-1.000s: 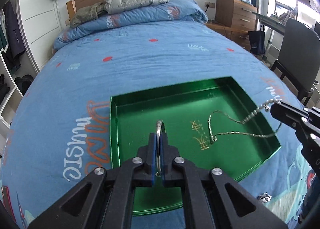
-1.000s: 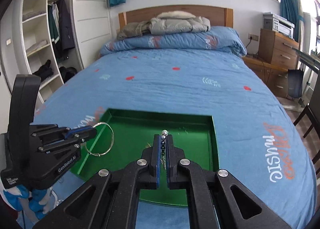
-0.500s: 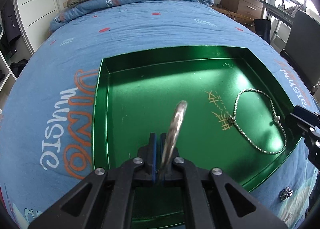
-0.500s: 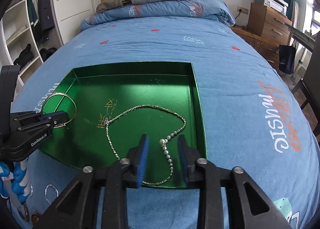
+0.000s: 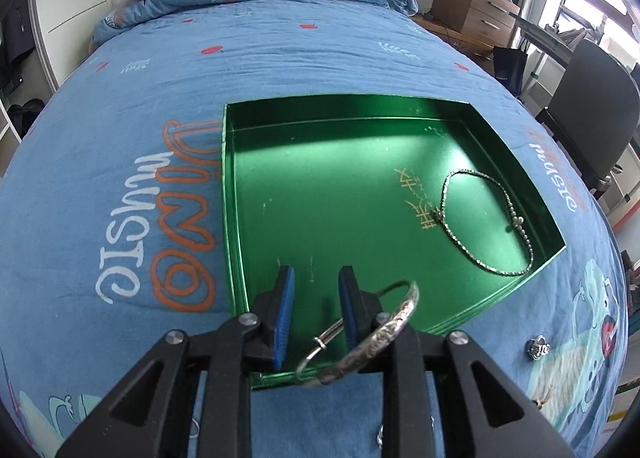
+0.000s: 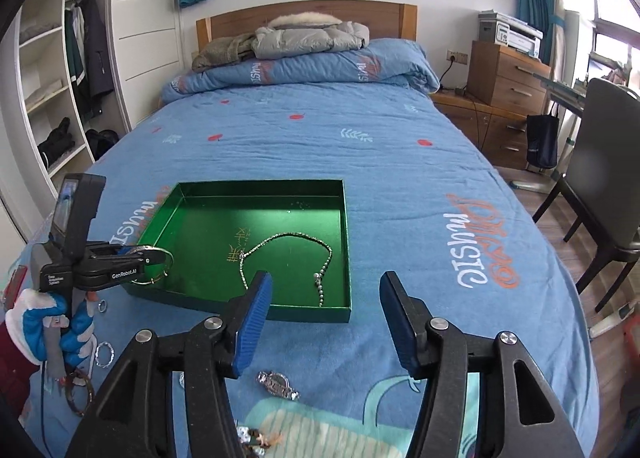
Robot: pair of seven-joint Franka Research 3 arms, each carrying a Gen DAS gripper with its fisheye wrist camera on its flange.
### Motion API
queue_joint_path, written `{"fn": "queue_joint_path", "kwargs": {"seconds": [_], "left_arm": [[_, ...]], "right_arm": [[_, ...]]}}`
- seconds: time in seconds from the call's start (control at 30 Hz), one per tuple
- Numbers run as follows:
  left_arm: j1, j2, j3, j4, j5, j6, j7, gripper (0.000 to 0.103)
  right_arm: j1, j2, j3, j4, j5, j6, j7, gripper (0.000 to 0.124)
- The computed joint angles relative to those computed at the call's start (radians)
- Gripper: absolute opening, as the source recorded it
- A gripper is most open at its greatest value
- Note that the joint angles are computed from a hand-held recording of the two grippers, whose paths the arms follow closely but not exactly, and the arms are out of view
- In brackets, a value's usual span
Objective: Organize jewelry
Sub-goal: 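Lower the silver cuff bangle into the green tray and open the left gripper, then move both grippers back from the tray toward the remaining bangles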
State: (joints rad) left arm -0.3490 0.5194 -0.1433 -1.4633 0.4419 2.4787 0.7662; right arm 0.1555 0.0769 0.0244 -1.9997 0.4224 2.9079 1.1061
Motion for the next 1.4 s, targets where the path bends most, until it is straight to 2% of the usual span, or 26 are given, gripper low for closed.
{"fn": "queue_joint_path", "kwargs": {"seconds": [0.13,0.23,0.37,0.5,0.6,0.7,0.8,0.9,1.03,1.23,1.4], "left_arm": [[-0.01,-0.012,0.009,-0.01,0.021,-0.034,-0.018,0.024],[0.013,-0.01,-0.01,0.001,-0.019,-0.032,0.004,0.024],[0.021,0.047,-0.023,0.123,-0.066,-0.117,0.07,0.031],[0.005,0.116,0.008,0.254,-0.064,-0.189,0.059,0.035],[0.013,0.134,0.018,0.273,-0.071,-0.185,0.049,0.035],[0.024,0.101,0.019,0.204,-0.069,-0.126,0.035,0.035],[0.017,0.017,0.032,0.084,-0.026,-0.061,-0.004,0.035],[0.015,-0.107,0.032,-0.071,0.024,0.007,-0.067,0.035],[0.0,-0.309,0.03,-0.284,0.166,0.06,-0.217,0.035],[0.027,-0.602,-0.05,-0.561,0.325,0.043,-0.422,0.035],[0.06,-0.796,-0.146,-0.722,0.332,-0.052,-0.472,0.035]], "right_arm": [[-0.001,-0.11,-0.008,-0.097,0.012,0.014,-0.004,0.059],[-0.002,-0.172,-0.016,-0.155,-0.013,0.023,0.024,0.059],[-0.012,-0.229,-0.018,-0.214,-0.056,0.039,0.066,0.063],[-0.018,-0.238,-0.025,-0.23,-0.074,0.05,0.094,0.063],[-0.02,-0.222,-0.031,-0.22,-0.079,0.051,0.102,0.063],[-0.021,-0.201,-0.032,-0.208,-0.084,0.051,0.111,0.063],[-0.012,-0.196,-0.036,-0.208,-0.062,0.06,0.095,0.063],[0.012,-0.216,-0.047,-0.219,-0.001,0.063,0.041,0.063],[0.04,-0.285,-0.06,-0.271,0.069,0.067,-0.022,0.063],[0.071,-0.44,-0.076,-0.4,0.116,0.084,-0.04,0.065],[0.117,-0.581,-0.105,-0.514,0.134,0.098,-0.053,0.08]]}}
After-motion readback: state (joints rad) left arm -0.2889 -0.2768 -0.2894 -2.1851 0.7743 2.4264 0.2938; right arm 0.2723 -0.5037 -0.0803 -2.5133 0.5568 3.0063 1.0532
